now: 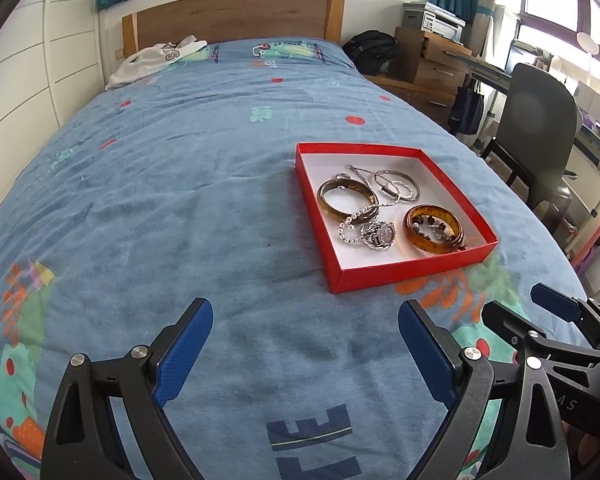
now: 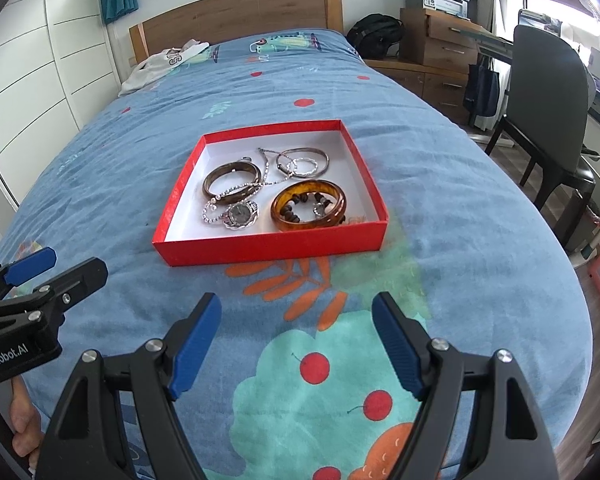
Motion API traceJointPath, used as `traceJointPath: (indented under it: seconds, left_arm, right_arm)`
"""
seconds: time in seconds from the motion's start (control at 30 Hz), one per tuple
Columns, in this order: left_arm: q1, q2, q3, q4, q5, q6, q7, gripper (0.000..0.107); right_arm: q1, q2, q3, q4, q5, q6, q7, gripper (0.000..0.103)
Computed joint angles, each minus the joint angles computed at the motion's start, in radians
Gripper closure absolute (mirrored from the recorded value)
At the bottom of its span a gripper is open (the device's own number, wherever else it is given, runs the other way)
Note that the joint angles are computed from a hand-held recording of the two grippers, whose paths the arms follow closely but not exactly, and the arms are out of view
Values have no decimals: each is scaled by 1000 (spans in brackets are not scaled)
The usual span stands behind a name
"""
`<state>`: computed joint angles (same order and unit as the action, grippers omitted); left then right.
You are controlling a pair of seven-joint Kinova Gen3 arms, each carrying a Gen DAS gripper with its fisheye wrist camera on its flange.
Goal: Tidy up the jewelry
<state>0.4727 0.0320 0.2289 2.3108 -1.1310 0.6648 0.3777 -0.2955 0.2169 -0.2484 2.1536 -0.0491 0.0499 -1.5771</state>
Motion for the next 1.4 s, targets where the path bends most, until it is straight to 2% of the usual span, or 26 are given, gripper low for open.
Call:
traceJointPath:
  seconds: [0.33,0.57,1.4]
  left_arm:
    - [-9,-11,2,14,6,-9,2,13]
    - [-16,-14,2,15,11,-16,-4,13]
    - [-35,-11,-7,24,28,-36,-30,13]
  right_arm:
    - [-9,4,7,-6,5,4,-3,26]
    - [-54,11,44,-16,16,10,-13,26]
    - [-73,12,60,-12,28,4,-33,26]
